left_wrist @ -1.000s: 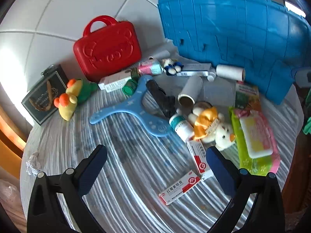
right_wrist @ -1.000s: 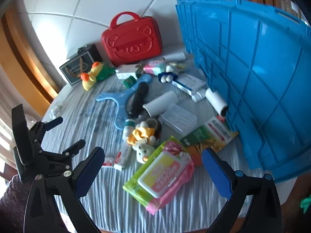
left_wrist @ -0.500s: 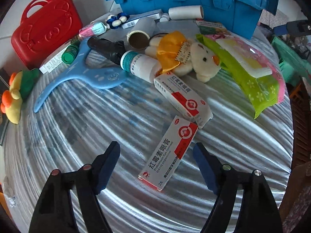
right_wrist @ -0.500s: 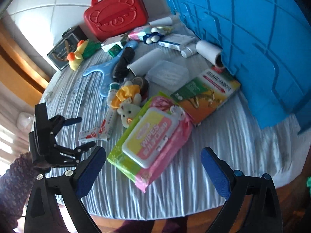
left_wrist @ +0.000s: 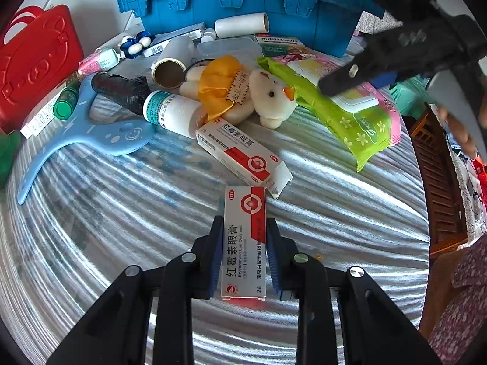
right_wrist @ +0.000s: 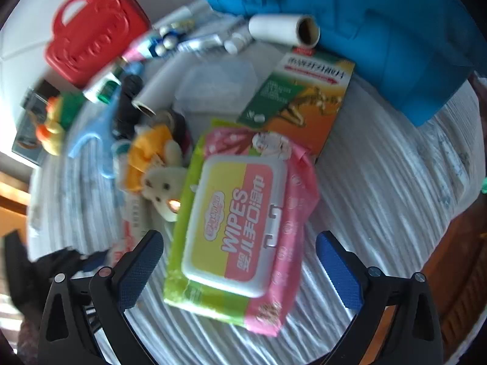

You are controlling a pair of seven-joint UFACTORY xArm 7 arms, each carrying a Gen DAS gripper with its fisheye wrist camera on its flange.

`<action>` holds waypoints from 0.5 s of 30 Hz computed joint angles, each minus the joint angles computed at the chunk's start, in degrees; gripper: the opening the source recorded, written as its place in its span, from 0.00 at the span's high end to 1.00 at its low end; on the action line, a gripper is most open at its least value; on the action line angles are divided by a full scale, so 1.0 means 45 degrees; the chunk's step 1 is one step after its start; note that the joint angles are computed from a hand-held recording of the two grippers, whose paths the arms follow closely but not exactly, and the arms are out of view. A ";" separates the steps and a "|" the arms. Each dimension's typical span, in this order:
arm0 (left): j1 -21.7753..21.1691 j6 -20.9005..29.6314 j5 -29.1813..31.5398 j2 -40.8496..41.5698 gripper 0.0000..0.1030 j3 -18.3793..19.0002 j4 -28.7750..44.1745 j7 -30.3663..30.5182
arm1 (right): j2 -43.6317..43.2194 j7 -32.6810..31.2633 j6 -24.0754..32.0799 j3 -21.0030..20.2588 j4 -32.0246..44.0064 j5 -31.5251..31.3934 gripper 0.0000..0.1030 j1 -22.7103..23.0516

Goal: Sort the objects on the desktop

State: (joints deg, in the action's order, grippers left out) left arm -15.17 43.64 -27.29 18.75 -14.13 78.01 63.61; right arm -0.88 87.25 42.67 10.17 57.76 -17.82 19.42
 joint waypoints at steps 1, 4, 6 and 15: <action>-0.0007 -0.0112 -0.0047 -0.0063 0.75 -0.0015 -0.0111 -0.0010 | 0.0444 -0.0286 -0.0113 -0.0015 0.0257 0.0305 0.01 -0.0002; 0.0032 -0.0274 -0.0279 -0.0117 0.75 -0.0053 -0.0244 0.0004 | 0.1729 -0.0200 0.1295 -0.0102 0.1531 -0.0152 0.01 0.0351; 0.0025 -0.0337 -0.0371 -0.0120 0.75 -0.0049 -0.0266 -0.0133 | 0.2221 -0.0149 0.1857 -0.0259 0.2007 -0.0617 0.01 0.0629; 0.0021 0.0157 -0.0780 -0.0613 0.75 0.0005 -0.0643 -0.0596 | 0.1227 -0.1908 0.2550 -0.0280 0.1628 -0.1868 0.34 0.1147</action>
